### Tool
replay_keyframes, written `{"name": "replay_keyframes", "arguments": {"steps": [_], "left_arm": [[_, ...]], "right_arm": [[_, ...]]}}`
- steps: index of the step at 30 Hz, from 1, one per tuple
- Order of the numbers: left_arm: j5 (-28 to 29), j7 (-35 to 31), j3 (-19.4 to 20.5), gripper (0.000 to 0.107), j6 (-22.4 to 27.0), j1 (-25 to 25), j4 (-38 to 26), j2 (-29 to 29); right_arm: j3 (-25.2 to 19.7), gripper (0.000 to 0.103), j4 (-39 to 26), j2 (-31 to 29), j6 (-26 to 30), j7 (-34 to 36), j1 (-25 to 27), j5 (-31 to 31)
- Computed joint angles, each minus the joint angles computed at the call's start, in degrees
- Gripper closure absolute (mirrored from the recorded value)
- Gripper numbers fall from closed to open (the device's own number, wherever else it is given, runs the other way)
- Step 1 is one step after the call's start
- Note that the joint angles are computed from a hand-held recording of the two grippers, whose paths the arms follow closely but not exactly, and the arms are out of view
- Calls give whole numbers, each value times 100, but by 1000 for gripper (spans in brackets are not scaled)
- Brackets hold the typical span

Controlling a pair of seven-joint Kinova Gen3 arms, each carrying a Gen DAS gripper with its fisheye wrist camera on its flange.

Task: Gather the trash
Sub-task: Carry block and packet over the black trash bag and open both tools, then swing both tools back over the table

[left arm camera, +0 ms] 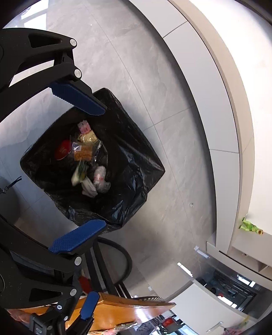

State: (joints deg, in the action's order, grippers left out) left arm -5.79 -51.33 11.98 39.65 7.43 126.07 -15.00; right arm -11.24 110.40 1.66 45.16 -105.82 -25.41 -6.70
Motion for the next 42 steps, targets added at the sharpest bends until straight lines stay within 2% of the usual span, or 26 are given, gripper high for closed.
{"name": "replay_keyframes", "arguments": {"steps": [8, 15, 23, 28, 33, 37, 39, 42], "left_arm": [[-355, 421, 453, 11, 101, 256, -410, 343], [-426, 420, 593, 11, 137, 959, -1071, 841], [-597, 306, 645, 11, 285, 1947, -2283, 1825], [-862, 248, 582, 11, 608, 2635, -3312, 2558], [-825, -89, 430, 11, 1078, 3240, -4507, 3311], [-788, -570, 376, 11, 1431, 3688, -5569, 3964], [-787, -775, 399, 11, 1566, 3880, -6099, 4295], [-677, -1102, 330, 11, 1877, 4182, -6896, 4735]], "right_arm": [[193, 29, 298, -503, 3, 274, 296, -231], [608, 29, 544, -1274, 388, 484, 889, -161], [1293, 29, 586, -1901, 892, 1023, 1797, 20], [1849, 29, 389, -2101, 1209, 1487, 2407, 144], [2511, 29, 62, -2055, 1421, 1983, 3059, 211], [3054, 29, -256, -1739, 1444, 2354, 3644, 179], [3350, 29, -445, -1534, 1476, 2604, 3906, 75], [3958, 29, -854, -1025, 1643, 3148, 4278, -415]]}}
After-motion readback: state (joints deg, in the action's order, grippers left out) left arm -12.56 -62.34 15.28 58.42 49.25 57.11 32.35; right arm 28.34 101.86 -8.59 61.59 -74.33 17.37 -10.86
